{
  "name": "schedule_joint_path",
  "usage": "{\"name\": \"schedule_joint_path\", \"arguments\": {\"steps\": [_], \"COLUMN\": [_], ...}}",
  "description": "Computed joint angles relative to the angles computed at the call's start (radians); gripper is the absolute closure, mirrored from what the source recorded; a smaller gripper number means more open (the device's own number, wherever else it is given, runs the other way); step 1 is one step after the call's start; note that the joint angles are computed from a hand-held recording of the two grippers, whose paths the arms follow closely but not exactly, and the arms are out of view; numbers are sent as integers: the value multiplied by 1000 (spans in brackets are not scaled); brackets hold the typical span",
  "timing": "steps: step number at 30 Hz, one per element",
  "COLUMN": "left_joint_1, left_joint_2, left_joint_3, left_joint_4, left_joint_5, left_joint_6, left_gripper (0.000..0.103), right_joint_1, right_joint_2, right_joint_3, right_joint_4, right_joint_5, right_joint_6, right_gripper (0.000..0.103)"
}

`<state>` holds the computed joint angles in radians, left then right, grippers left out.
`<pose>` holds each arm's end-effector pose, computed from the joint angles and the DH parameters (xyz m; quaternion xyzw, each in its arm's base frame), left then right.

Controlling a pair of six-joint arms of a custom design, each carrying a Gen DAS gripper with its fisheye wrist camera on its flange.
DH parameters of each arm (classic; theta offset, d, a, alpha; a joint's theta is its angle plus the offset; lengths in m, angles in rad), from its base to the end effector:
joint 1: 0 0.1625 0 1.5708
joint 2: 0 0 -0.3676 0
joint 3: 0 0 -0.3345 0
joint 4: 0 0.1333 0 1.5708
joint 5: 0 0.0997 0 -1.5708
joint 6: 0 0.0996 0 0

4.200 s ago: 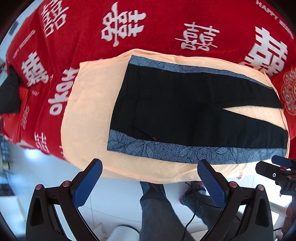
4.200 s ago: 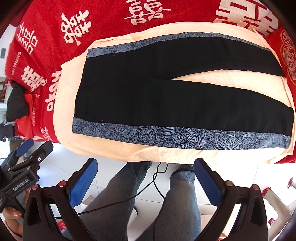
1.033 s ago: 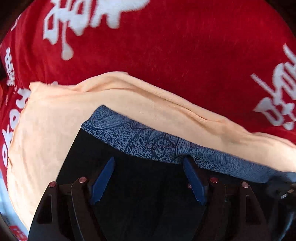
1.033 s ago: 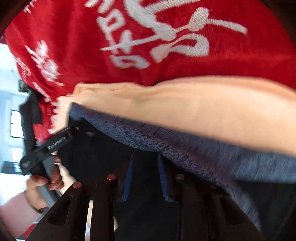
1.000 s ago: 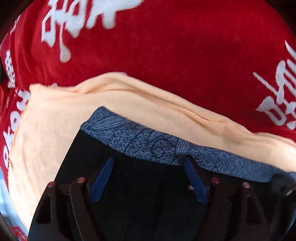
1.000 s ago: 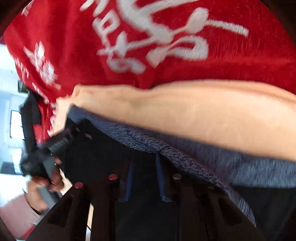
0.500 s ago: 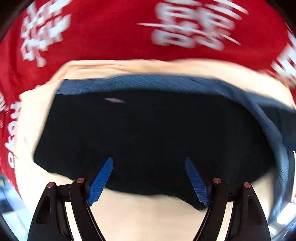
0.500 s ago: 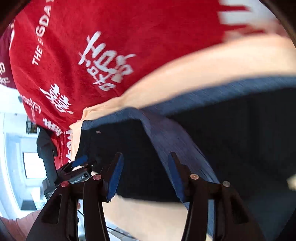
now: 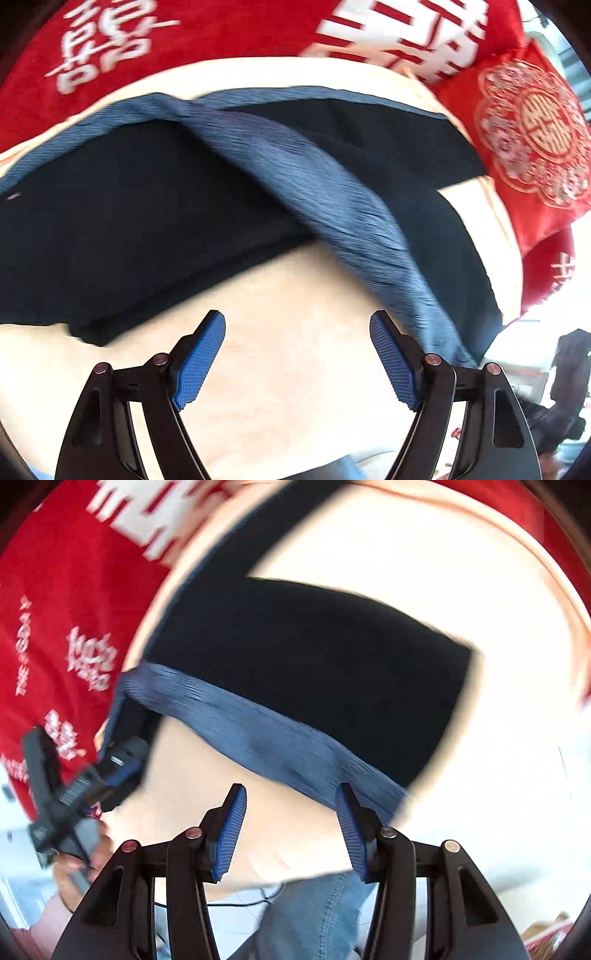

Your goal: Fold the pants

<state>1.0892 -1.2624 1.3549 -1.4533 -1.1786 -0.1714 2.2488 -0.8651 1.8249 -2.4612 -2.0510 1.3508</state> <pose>-0.0904 -0.5429 0.3711 0.1709 0.9606 0.0352 0.2165 0.3964 -0.3531 0.0733 -0.3126 -0.9190 0.1840 0.1541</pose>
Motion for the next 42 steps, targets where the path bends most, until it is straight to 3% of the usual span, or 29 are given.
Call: {"name": "schedule_joint_path", "arguments": {"steps": [3,5,11,14,16,17,18,21,22,25,31,36,38,39,42], "left_joint_1": [-6,-13,-30,-47,-56,-56,-56,-40,-34,-35,-81,-97,-96,-95,-88], "left_joint_2": [12,0,18,5,11,10,13,49,66,96,221,378,438,455,462], "left_joint_3": [3,24,91,136,140,141,140,97,73,11,-180,-376,-453,-476,-479], "left_joint_4": [-3,-17,-51,-111,-111,-113,-115,-93,-81,-90,-157,-230,-227,-231,-246], "left_joint_5": [-7,-18,-56,-69,-78,-87,-96,-165,-184,-235,-212,-86,-15,12,75], "left_joint_6": [21,29,-40,-28,-34,-37,-43,-64,-84,-113,-96,-43,-31,-34,-33], "left_gripper": [22,22,22,22,22,22,25,71,74,74,74,73,53,38,37], "right_joint_1": [20,18,-9,-54,-84,-99,-115,-131,-137,-163,-239,-317,-341,-359,-393], "right_joint_2": [-23,-27,-33,-36,-32,-33,-39,-83,-103,-147,-180,-101,-56,-18,81], "right_joint_3": [86,119,177,222,229,227,223,221,215,156,-52,-352,-468,-546,-715], "right_joint_4": [-55,-80,-197,-323,-357,-351,-337,-332,-326,-280,-145,46,125,176,289], "right_joint_5": [-10,-13,-22,53,121,157,189,222,227,233,211,150,113,91,69], "right_joint_6": [72,71,-13,-115,-172,-196,-218,-265,-285,-367,-585,-760,-816,-847,-904], "right_gripper": [49,49,49,51,76,95,97,99,99,99,99,99,99,99,96]}}
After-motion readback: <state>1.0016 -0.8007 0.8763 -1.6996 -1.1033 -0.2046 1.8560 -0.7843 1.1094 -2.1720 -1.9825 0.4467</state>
